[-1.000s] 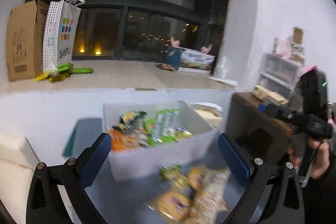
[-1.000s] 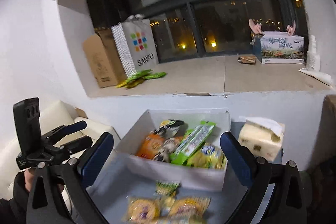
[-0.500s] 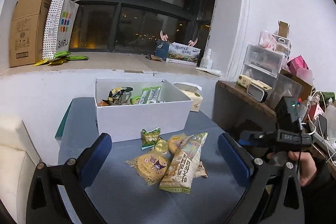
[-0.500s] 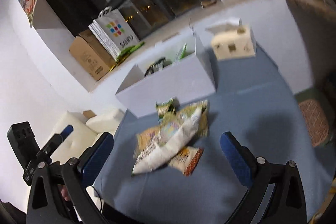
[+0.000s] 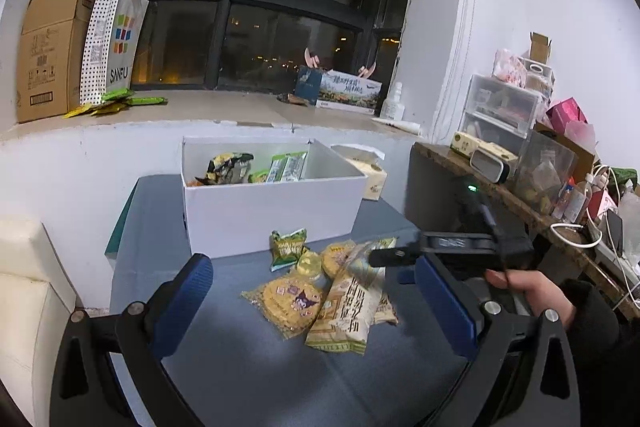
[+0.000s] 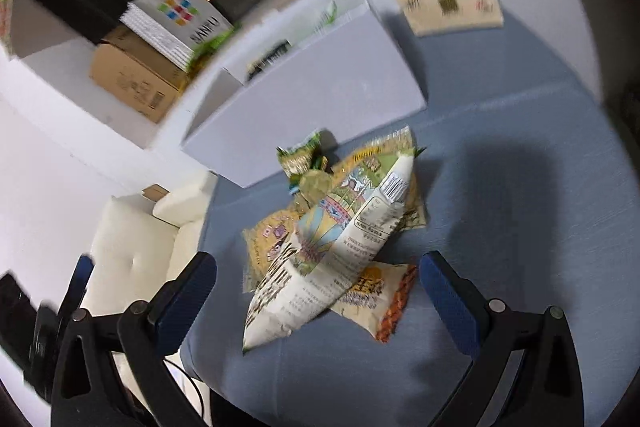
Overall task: Organize snacks
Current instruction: 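Grasp the white-and-green bag with right tool while left tool moves to the yellow cracker bag, then grasp the large yellow cartoon cracker bag with the left tool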
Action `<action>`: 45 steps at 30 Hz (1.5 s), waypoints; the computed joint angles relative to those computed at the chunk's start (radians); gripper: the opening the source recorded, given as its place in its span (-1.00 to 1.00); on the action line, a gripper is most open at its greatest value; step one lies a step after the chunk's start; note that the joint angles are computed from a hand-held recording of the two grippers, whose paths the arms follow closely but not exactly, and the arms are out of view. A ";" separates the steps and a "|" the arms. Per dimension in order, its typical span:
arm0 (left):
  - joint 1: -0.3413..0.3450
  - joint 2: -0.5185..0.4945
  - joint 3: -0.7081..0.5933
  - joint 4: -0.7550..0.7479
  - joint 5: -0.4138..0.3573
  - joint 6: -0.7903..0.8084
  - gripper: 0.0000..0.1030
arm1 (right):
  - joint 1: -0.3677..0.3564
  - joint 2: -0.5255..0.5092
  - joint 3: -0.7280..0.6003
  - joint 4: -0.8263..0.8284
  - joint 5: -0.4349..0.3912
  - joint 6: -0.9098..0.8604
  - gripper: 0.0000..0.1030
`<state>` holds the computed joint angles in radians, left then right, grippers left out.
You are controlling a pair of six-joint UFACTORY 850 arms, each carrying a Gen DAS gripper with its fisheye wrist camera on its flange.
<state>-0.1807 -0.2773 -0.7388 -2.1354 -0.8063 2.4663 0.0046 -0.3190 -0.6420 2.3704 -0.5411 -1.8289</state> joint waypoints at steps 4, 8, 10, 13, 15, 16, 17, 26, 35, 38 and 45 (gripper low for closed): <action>-0.003 -0.010 -0.002 0.011 0.004 -0.007 1.00 | 0.013 -0.081 -0.080 -0.073 0.041 0.121 1.00; -0.005 -0.020 -0.004 0.022 0.006 -0.014 1.00 | 0.028 -0.128 -0.123 -0.061 0.050 0.122 0.89; -0.006 -0.024 -0.004 0.020 0.012 -0.009 1.00 | 0.022 -0.138 -0.126 -0.057 0.046 0.123 0.13; -0.009 -0.035 -0.012 0.024 0.024 -0.017 1.00 | -0.024 -0.142 -0.091 -0.100 -0.097 0.157 -0.29; -0.013 -0.046 -0.024 0.045 0.033 -0.034 1.00 | -0.030 -0.096 -0.045 -0.031 -0.110 0.074 -0.34; -0.018 -0.057 -0.036 0.065 0.039 -0.042 1.00 | -0.040 -0.066 -0.016 -0.009 -0.132 0.044 -0.37; -0.024 -0.065 -0.046 0.071 0.049 -0.046 1.00 | -0.059 -0.023 0.025 0.015 -0.178 0.006 -0.39; -0.137 -0.262 -0.287 0.416 0.236 -0.247 1.00 | -0.057 0.406 0.257 0.409 -0.049 -0.534 -0.40; -0.189 -0.439 -0.522 0.908 0.359 -0.593 1.00 | -0.051 0.563 0.342 0.441 0.002 -0.647 -0.40; -0.192 -0.473 -0.574 1.044 0.328 -0.697 1.00 | -0.040 0.541 0.336 0.444 -0.006 -0.651 -0.40; -0.211 -0.510 -0.601 1.113 0.375 -0.711 0.94 | -0.021 0.503 0.321 0.425 -0.009 -0.651 -0.40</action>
